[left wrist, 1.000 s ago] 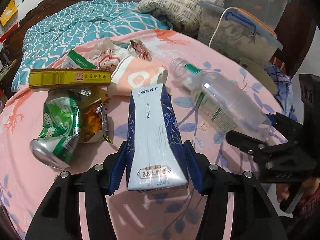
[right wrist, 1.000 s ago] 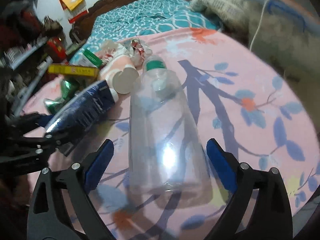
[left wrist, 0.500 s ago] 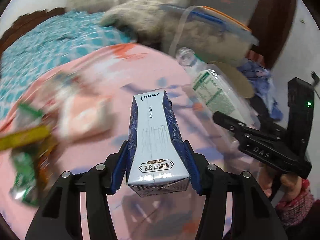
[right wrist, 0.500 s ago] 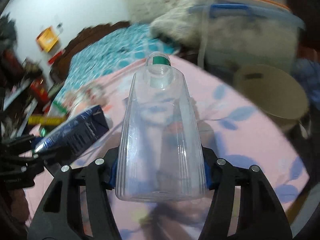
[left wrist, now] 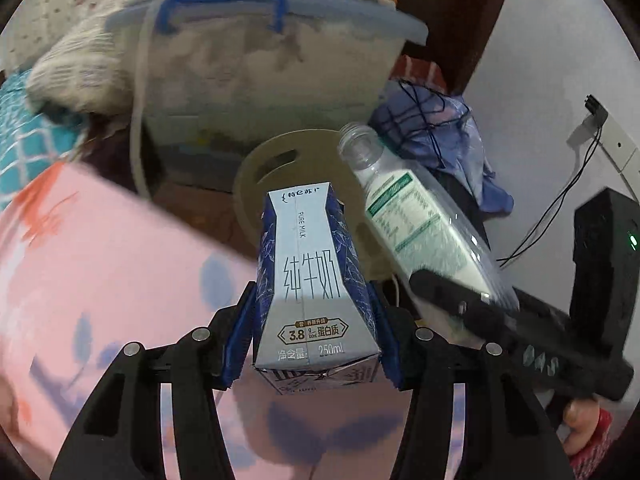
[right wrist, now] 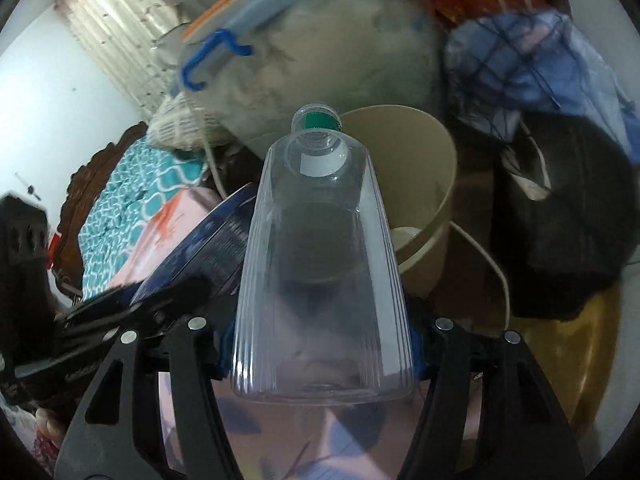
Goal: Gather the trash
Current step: 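Carry carton and bottle to the beige wastebasket and open both tools, then move both open tools back over the trash on the bed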
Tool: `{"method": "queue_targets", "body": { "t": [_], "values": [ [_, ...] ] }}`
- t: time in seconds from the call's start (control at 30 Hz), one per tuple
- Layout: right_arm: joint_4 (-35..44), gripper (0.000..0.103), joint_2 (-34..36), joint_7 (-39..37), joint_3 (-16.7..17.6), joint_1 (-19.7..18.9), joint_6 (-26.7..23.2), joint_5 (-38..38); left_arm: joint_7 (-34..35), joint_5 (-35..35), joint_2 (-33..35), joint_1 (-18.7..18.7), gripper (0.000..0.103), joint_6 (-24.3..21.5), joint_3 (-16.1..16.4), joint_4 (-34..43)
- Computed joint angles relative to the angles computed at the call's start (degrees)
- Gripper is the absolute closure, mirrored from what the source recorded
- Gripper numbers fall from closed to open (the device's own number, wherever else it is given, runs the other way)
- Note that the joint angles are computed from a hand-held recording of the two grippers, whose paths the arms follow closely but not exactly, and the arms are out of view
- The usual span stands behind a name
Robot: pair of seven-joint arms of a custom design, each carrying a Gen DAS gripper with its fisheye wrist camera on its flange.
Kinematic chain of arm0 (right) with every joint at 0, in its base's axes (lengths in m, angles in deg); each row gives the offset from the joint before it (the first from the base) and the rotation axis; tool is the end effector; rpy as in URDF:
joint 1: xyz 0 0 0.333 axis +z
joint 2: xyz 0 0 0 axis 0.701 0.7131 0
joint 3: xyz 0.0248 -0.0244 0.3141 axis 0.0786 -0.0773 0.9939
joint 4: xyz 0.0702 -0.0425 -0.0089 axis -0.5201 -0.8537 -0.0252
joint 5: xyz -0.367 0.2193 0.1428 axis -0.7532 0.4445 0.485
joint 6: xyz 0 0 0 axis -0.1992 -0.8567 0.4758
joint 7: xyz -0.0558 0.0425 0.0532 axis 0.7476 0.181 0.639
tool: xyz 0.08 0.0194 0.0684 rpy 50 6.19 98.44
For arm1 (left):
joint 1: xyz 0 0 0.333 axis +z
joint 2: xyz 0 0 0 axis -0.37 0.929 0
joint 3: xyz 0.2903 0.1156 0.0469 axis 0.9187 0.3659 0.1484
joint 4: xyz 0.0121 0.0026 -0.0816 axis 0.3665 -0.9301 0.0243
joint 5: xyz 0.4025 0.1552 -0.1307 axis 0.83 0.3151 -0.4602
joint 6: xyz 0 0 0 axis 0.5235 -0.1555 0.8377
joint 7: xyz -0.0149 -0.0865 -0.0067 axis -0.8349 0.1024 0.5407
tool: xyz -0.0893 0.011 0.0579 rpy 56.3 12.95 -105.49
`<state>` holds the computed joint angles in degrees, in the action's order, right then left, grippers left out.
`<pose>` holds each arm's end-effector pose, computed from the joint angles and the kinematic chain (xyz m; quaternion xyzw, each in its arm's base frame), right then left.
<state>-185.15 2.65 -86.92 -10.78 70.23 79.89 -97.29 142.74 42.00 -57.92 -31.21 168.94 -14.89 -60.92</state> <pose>0.5553 0.3431 0.3701 -0.3803 0.8377 -0.1396 0.3662 0.6853 -0.3013 0.3839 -0.3519 0.8858 -0.3012 0.0281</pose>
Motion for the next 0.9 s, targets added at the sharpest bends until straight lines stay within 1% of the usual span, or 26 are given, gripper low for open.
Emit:
{"method": "queue_targets", "body": {
  "t": [0.07,0.1,0.13,0.17,0.2,0.27,0.37,0.47,0.5,0.53,0.63,0.73,0.9],
  "values": [
    [-0.51,0.038,-0.18,1.94,-0.45,-0.3,0.3,-0.02,-5.29,4.64,3.85,-2.91,0.052,-1.28,1.86,5.14],
    [-0.56,0.037,-0.09,2.75,-0.66,-0.47,0.67,-0.56,-6.58,5.83,4.85,-3.41,0.05,-1.46,2.14,6.39],
    [-0.64,0.035,-0.09,3.6,-0.83,-0.5,0.81,-1.48,-7.94,7.16,5.66,-3.96,0.046,-1.31,2.51,7.39],
    [-0.42,0.029,-0.16,3.88,-0.78,-0.38,-0.06,-2.0,-9.26,8.45,6.0,-4.43,0.043,-0.75,2.91,7.8],
    [-0.08,0.027,-0.27,4.29,-0.59,-0.02,-1.62,-2.88,-10.43,9.31,5.91,-4.58,0.037,0.07,3.19,7.66],
    [0.65,0.027,-0.34,3.56,-0.02,0.34,-4.32,-3.64,-10.3,8.58,5.13,-3.33,0.037,1.08,2.23,6.63],
    [1.54,0.027,-0.27,3.89,0.61,0.8,-6.36,-5.02,-9.12,6.71,2.25,-1.15,0.037,2.72,1.47,3.01],
    [2.33,0.027,-0.13,5.13,1.24,1.58,-7.45,-6.78,-7.32,2.99,-1.45,1.5,0.037,3.84,0.79,-1.75],
    [2.56,0.027,0.04,5.07,1.41,1.74,-7.62,-6.96,-6.09,1.11,-3.54,2.71,0.037,4.48,0.59,-4.58],
    [2.99,0.027,0.36,4.92,1.59,1.93,-7.57,-7.06,-5.6,0.21,-4.7,3.06,0.037,4.97,0.74,-6.16],
    [5.07,0.027,2.39,4.31,1.82,2.6,-5.34,-6.81,-3.61,-2.48,-10.08,4.4,0.037,7.26,1.78,-13.51],
    [8.32,0.027,5.49,1.61,1.7,3.96,-3.19,-5.25,-2.69,-3.39,-14.84,5.26,0.037,9.72,3.78,-20.32],
    [15.96,0.027,12.2,-8.77,1.92,6.57,-0.3,1.53,0.42,-6.28,-21.67,7.06,0.037,12.13,6.85,-29.35]
  ]
}}
